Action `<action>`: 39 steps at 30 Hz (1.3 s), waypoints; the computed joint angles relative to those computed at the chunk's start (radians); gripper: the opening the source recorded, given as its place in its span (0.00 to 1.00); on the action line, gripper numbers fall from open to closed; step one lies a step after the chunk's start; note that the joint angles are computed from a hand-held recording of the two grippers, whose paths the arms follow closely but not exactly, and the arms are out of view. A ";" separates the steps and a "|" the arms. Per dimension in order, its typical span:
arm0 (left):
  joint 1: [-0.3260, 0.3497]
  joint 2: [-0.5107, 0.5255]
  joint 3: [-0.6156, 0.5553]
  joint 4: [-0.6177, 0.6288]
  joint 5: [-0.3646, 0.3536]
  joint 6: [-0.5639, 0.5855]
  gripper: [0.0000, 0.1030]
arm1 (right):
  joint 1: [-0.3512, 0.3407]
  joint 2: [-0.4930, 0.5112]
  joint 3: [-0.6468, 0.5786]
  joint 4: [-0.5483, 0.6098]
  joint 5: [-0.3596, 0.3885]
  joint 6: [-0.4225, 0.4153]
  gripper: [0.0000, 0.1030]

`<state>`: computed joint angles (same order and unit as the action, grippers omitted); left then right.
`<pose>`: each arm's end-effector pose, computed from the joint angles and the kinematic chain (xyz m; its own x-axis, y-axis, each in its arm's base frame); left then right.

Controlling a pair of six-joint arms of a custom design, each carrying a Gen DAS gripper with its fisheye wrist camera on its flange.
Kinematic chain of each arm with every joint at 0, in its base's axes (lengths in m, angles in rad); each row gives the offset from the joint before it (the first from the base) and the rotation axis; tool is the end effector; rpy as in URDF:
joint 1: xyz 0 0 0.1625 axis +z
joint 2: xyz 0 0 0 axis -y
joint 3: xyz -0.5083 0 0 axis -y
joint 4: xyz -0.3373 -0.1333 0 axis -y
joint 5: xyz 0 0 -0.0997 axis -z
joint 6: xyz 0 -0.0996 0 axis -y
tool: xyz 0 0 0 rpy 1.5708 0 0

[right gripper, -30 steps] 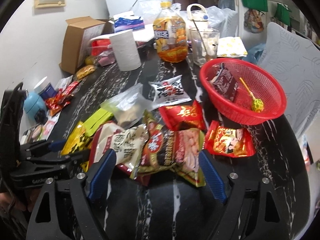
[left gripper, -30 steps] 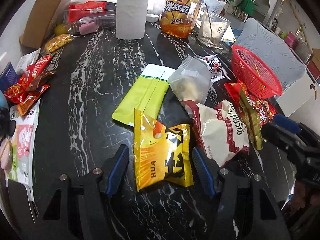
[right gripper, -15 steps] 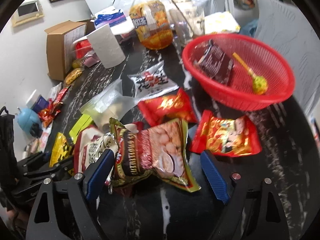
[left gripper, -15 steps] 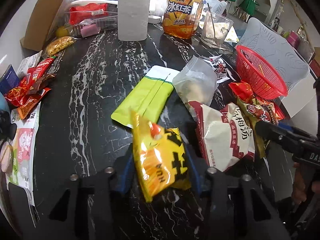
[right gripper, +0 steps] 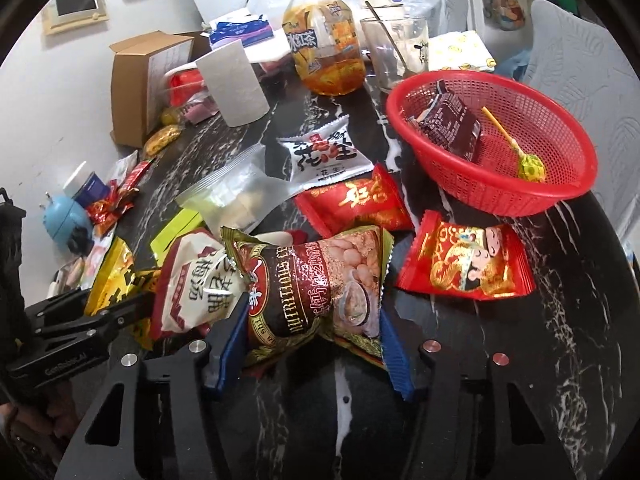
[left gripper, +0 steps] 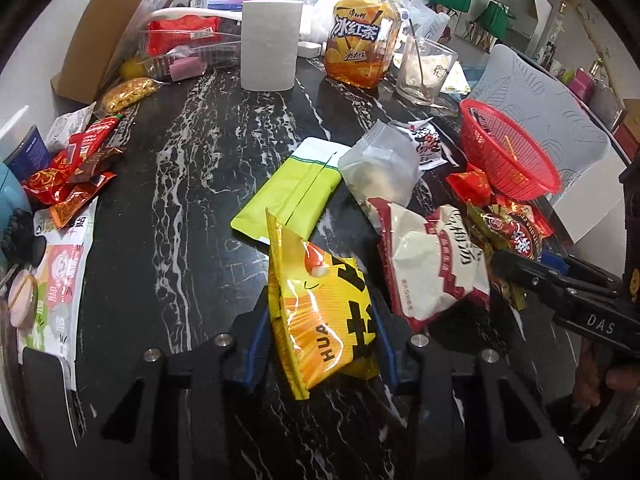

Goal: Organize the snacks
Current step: 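Grasp the yellow HUA chip bag with the left gripper while the right grasps the brown nut packet, then lift both packets and carry them over the red basket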

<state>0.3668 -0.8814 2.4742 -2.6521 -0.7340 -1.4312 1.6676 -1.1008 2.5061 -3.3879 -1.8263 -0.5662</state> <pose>-0.2712 -0.3262 0.1105 -0.7923 -0.2045 -0.5748 0.2113 0.7918 -0.5731 0.1478 -0.4033 0.2346 -0.7735 -0.4832 0.4102 -0.5966 0.7736 -0.2136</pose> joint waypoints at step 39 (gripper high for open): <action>-0.115 0.069 -0.096 -0.173 0.010 0.334 0.42 | -0.059 -0.271 0.139 0.056 0.094 -0.047 0.57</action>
